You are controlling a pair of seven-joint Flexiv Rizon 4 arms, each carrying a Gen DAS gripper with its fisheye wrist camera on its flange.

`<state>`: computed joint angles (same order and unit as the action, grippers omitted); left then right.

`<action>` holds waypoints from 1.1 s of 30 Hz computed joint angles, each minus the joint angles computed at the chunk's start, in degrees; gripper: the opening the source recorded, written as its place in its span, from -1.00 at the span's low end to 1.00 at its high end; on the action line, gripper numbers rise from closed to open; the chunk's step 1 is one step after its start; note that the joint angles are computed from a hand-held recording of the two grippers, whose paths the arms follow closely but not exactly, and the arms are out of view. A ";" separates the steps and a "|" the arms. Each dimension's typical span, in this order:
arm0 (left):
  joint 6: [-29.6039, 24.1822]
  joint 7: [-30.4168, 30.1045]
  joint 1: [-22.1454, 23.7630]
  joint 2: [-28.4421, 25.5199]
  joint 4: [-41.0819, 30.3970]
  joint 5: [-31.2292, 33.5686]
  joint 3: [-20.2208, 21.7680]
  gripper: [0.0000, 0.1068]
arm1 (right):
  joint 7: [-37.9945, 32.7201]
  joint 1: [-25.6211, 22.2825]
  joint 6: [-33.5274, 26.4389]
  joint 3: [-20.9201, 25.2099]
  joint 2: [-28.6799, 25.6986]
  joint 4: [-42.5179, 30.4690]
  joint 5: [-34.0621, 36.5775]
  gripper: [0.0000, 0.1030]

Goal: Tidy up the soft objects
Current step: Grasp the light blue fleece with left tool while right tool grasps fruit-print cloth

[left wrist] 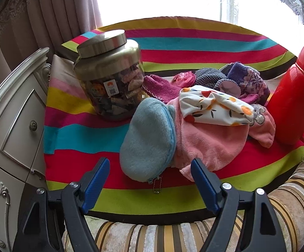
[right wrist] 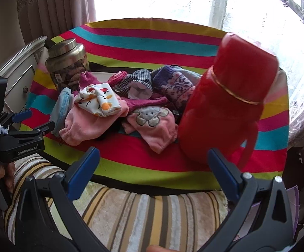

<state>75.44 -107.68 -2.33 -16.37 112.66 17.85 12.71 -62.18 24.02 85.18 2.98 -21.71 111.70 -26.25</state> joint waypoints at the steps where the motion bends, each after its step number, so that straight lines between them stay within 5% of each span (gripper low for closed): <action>1: -0.20 0.27 0.19 -0.24 -0.13 -0.30 -0.21 0.50 | -0.48 -0.31 -0.39 0.63 -0.54 -0.67 0.36 1.00; 6: 0.13 3.69 2.55 -0.97 0.60 -4.67 -2.41 0.50 | -2.00 -0.75 -1.68 2.24 -2.40 -2.90 1.75 1.00; 13: 4.69 24.73 17.85 -1.39 8.63 -37.04 -19.40 0.50 | -7.31 -2.87 -4.63 7.04 -5.91 -7.64 6.18 1.00; 18: 5.29 31.87 19.60 -2.89 8.57 -47.47 -22.17 0.50 | -11.85 -2.46 -6.90 8.65 -8.42 -11.53 8.20 1.00; 22: 3.70 42.26 22.97 -4.11 7.83 -58.86 -28.22 0.50 | -13.91 -0.47 -8.23 7.56 -9.82 -13.94 7.86 1.00; 26: 1.69 47.70 22.83 -6.24 6.01 -65.38 -29.20 0.52 | -16.29 0.67 -9.98 7.43 -12.06 -17.67 7.79 1.00; 33: -0.02 52.16 17.86 -7.47 3.93 -66.67 -24.10 0.00 | -18.27 4.04 -12.89 4.90 -16.45 -23.62 5.53 1.00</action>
<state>75.42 -55.51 15.54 -23.85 116.59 -48.82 -11.39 -80.45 28.05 72.29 7.88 -38.16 88.08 -20.72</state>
